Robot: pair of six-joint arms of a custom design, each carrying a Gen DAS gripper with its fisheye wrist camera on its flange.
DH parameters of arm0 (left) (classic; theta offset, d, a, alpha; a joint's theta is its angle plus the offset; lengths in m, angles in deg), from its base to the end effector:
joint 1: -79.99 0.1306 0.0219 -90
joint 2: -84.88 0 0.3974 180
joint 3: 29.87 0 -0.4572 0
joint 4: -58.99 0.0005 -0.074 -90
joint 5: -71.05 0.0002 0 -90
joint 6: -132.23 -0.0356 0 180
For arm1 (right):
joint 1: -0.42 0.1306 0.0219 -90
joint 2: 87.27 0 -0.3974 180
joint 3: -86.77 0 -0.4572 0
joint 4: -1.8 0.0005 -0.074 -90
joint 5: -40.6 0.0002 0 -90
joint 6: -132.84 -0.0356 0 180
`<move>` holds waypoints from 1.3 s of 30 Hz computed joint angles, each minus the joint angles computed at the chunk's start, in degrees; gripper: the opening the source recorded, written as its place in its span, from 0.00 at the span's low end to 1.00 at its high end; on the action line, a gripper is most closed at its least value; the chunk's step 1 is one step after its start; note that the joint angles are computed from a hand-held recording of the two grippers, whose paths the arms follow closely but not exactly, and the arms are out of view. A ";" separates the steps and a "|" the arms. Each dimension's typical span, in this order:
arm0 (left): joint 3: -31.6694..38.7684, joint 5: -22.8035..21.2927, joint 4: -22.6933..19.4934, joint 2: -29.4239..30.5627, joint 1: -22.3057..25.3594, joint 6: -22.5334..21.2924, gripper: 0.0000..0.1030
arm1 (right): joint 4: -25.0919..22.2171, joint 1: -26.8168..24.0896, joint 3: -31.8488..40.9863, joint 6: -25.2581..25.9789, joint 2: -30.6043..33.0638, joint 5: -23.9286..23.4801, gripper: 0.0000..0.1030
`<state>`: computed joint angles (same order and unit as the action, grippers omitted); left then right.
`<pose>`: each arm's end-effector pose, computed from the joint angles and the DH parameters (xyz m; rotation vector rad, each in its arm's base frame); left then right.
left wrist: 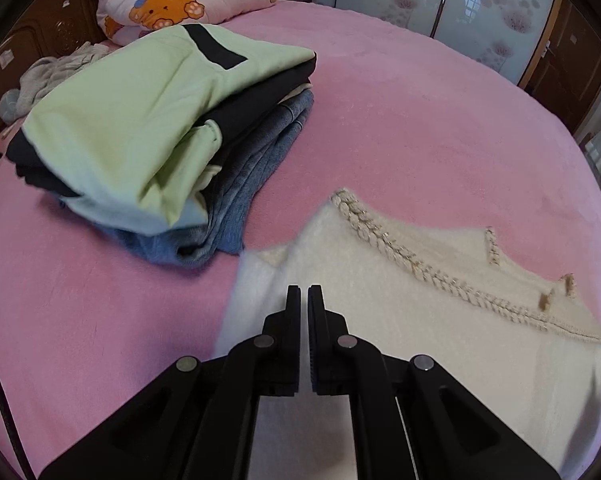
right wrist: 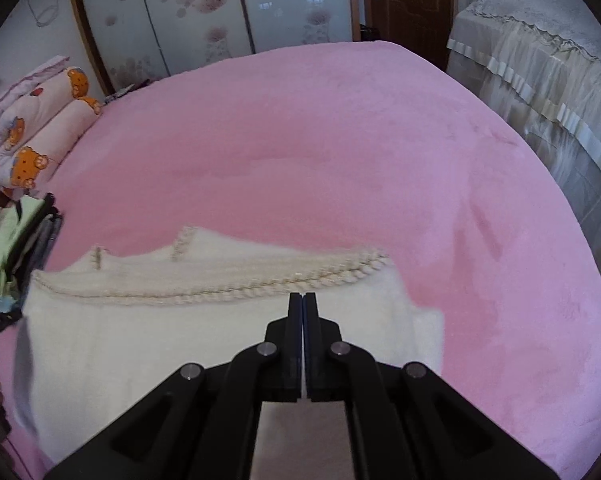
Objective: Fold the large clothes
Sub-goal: 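Straighten the braided collar edge of the folded cardigan with both grippers, then open the left gripper and grasp the edge of the folded cardigan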
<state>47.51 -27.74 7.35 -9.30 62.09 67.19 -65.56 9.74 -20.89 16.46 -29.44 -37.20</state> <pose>0.4768 -0.1488 0.3651 -0.2134 2.5921 -0.0678 0.3156 0.0437 0.4947 0.4527 2.4220 0.0032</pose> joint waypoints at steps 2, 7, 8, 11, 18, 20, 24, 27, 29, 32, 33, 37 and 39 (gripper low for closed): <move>-1.83 1.00 -0.32 -2.28 -0.38 1.69 0.01 | 0.65 2.53 1.35 -2.36 0.15 -2.20 0.00; -7.46 4.02 0.13 -8.03 -1.70 8.65 0.01 | 3.03 10.00 2.31 -7.90 2.06 -4.51 0.00; -8.66 4.77 0.57 -9.17 -2.17 10.02 0.01 | 3.50 11.34 2.12 -8.98 2.58 -4.88 0.00; -11.36 6.01 1.39 -11.84 -3.45 12.98 0.01 | 4.13 15.02 1.74 -12.24 4.24 -5.70 0.00; -17.68 7.15 0.83 -19.86 -6.67 21.73 0.01 | 1.39 22.16 -0.05 -22.38 7.00 -6.31 0.00; -18.83 7.69 0.25 -21.54 -6.99 24.08 0.02 | 0.57 23.16 -1.00 -25.91 7.12 -6.75 0.00; -21.57 8.18 -3.16 -26.04 -6.97 27.48 0.07 | -0.64 25.17 -1.45 -25.48 7.50 -3.87 0.00; -23.42 9.82 -5.24 -28.64 -5.54 28.85 0.07 | -1.07 24.84 -1.58 -24.00 8.30 -4.76 0.00; -24.49 10.80 -6.41 -30.40 -4.59 29.41 0.08 | -0.30 23.61 -2.25 -23.11 8.21 -6.84 0.00; -26.39 13.98 -7.23 -33.34 -2.90 31.34 0.19 | 0.68 22.36 -2.97 -22.39 7.72 -9.36 0.00; -27.31 15.49 -7.08 -34.46 -2.21 32.65 0.20 | 0.55 22.26 -2.88 -21.63 7.82 -9.59 0.00; -32.20 20.25 -4.25 -39.34 -0.08 37.36 0.21 | 2.12 20.91 -4.23 -23.06 6.54 -12.42 0.00; -34.32 21.93 -1.89 -40.66 1.11 38.07 0.28 | 3.14 20.23 -4.96 -23.85 5.90 -13.85 0.00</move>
<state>13.19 -5.81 5.46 -49.95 63.20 105.25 -62.43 29.98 -25.84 -7.39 -23.54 -51.05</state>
